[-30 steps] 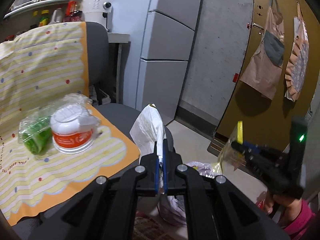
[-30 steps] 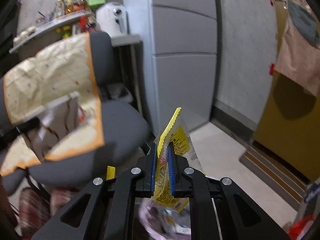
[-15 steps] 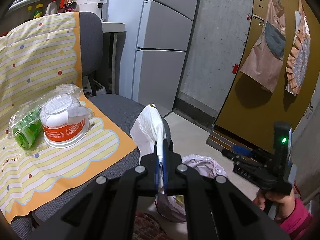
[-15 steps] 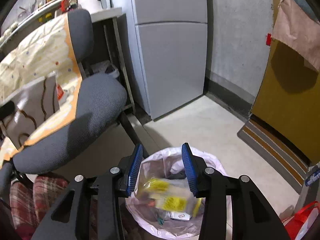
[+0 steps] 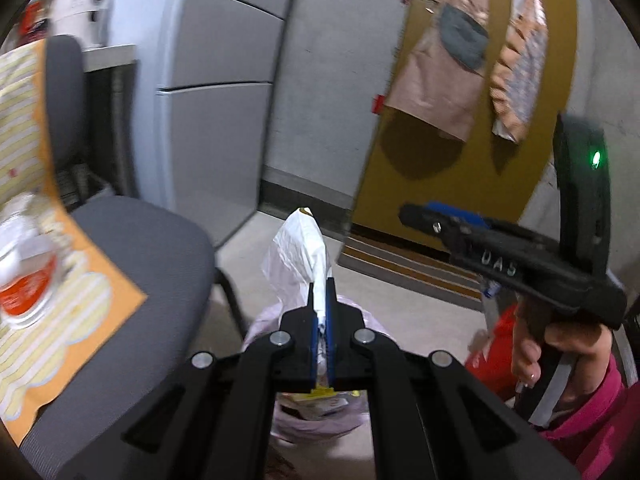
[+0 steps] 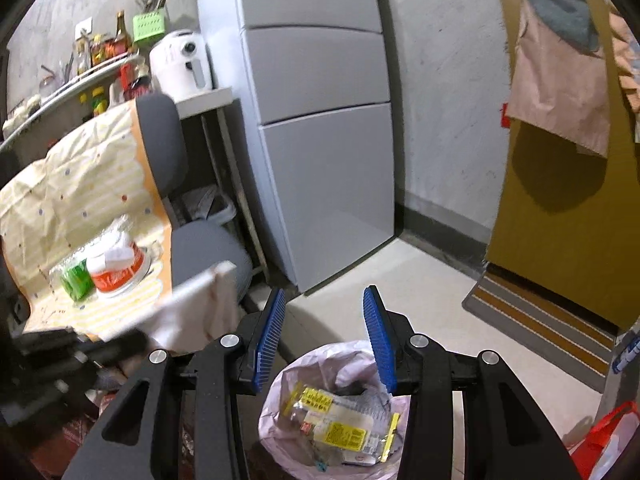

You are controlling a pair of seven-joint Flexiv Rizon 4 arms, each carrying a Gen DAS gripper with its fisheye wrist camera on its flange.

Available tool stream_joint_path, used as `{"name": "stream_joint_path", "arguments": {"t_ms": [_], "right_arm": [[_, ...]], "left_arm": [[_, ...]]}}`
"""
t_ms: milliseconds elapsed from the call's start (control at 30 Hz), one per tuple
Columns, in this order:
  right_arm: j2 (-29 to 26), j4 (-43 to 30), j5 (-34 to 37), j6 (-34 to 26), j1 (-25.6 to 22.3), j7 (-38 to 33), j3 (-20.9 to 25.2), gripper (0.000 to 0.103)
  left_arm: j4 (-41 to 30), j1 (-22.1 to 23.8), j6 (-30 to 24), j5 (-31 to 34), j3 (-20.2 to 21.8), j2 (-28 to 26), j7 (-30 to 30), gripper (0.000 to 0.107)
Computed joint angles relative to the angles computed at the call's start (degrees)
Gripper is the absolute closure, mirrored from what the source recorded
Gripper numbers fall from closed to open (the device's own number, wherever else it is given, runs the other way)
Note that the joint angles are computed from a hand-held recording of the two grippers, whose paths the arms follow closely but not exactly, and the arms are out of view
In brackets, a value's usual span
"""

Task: Collect trash
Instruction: 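Open the left tool over the bin to drop the white paper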

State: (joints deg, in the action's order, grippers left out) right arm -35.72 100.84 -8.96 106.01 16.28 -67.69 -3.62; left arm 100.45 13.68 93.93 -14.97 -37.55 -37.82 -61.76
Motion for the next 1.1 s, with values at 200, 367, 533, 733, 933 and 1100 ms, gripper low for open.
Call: {"name": "stream_joint_path", "arguments": {"t_ms": [200,367,533,733,933,1100], "right_arm": [[-0.73,-0.10,1.32,0.87,-1.19,0.64,-0.40,0.060],[-1.87,-0.88,1.07,0.55,-3.78,1.82,1.39,0.060],[-2.55,-1.26,0.56,0.64,-5.14,2.66,2.36,0.060],[-2.70,-1.37,0.26,0.55,-5.36,3.45,2.29,0.058],[-2.36,-1.46,0.15,0.93,-4.85,3.55,1.92,0.058],[-1.66,-1.46,-0.75,1.03,-4.45,2.92,2.55,0.058]], "left_arm": [[-6.47,-6.19,-5.92,-1.42,5.18,-2.95,2.88,0.106],[-12.66,-13.26,-13.00,-3.31,13.44,-5.27,4.40,0.106],[-16.86,-18.06,-18.86,-5.36,19.47,-6.99,4.57,0.105],[-18.60,-20.69,-19.84,-6.13,23.19,-7.64,3.11,0.077],[-17.91,-22.31,-17.52,-4.82,26.03,-6.82,1.42,0.065],[-16.21,-23.77,-14.11,-2.38,29.64,-5.16,-2.44,0.063]]}}
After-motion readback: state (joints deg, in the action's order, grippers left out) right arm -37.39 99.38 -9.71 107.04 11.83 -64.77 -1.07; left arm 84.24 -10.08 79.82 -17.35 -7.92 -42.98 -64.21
